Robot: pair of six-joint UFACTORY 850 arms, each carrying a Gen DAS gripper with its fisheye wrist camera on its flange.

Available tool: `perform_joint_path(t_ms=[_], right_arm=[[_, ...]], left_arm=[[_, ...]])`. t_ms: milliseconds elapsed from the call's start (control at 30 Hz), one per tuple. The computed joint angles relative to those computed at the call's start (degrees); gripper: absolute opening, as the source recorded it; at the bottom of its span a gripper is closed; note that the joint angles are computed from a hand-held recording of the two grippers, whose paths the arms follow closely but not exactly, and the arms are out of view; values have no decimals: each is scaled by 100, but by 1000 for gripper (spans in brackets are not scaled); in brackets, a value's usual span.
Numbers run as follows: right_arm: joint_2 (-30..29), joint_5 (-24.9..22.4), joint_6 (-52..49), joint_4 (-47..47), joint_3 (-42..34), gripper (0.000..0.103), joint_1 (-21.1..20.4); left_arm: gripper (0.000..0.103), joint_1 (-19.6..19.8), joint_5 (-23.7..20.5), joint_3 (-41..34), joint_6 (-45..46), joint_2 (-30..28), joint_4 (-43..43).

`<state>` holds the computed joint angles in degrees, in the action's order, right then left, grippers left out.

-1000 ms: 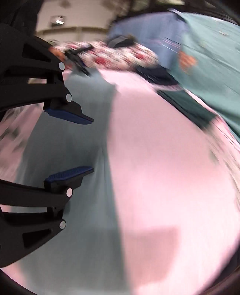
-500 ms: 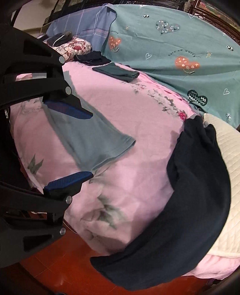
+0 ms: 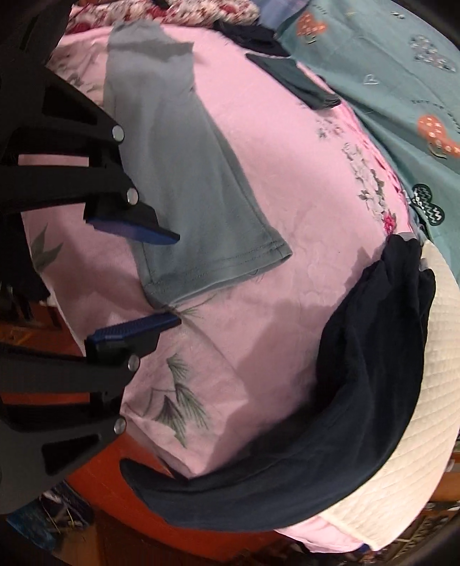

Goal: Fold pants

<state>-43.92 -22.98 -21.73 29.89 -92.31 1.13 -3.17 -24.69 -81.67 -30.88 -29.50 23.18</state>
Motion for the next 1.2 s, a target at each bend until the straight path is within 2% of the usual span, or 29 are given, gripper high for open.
perform_joint_path(t_ms=[33, 100, 167, 200, 233, 300, 567, 733, 833, 867, 900, 967, 1033, 1100, 1200], right_arm=[[4, 23, 234, -276, -14, 29, 19], [117, 272, 27, -207, 135, 26, 40], [243, 586, -652, 349, 299, 26, 55], [217, 572, -633, 349, 246, 26, 51], [90, 319, -726, 504, 76, 26, 5], [-174, -158, -283, 116, -280, 27, -27], [-447, -1009, 69, -524, -850, 25, -55], [-376, -858, 589, -1250, -763, 30, 66], [-455, -1044, 1048, -1795, -934, 29, 148], [-503, -1184, 1006, -1774, -1034, 25, 156], [-564, -1342, 853, -1641, -1151, 12, 152], [-572, -1422, 923, -1690, -1197, 10, 166], [-500, -1458, 594, -871, -1110, 10, 41], [-301, -1246, 184, -146, -857, 10, -43], [-32, -1066, -324, 509, -619, 10, -24]], left_arm=[[101, -9, 15, 14, 4, 14, 19], [101, -15, 42, 41, -31, 40, 58], [101, 10, 40, 35, 25, 30, -29], [101, 23, 21, 26, 45, 16, -83], [101, 33, 14, 22, 89, 9, -155], [101, 41, 36, 50, 90, 26, -192], [101, 85, 97, 173, -99, 80, -189], [101, 148, 87, 188, -170, 70, -278], [101, 160, 82, 151, -151, 38, -366], [101, 162, 104, 146, -163, 42, -347], [101, 159, 128, 144, -189, 48, -317], [101, 176, 195, 165, -258, 79, -215], [101, 202, 197, 159, -342, 85, -149], [101, 244, 188, 165, -352, 85, -172], [101, 317, 184, 185, -418, 103, -130]])
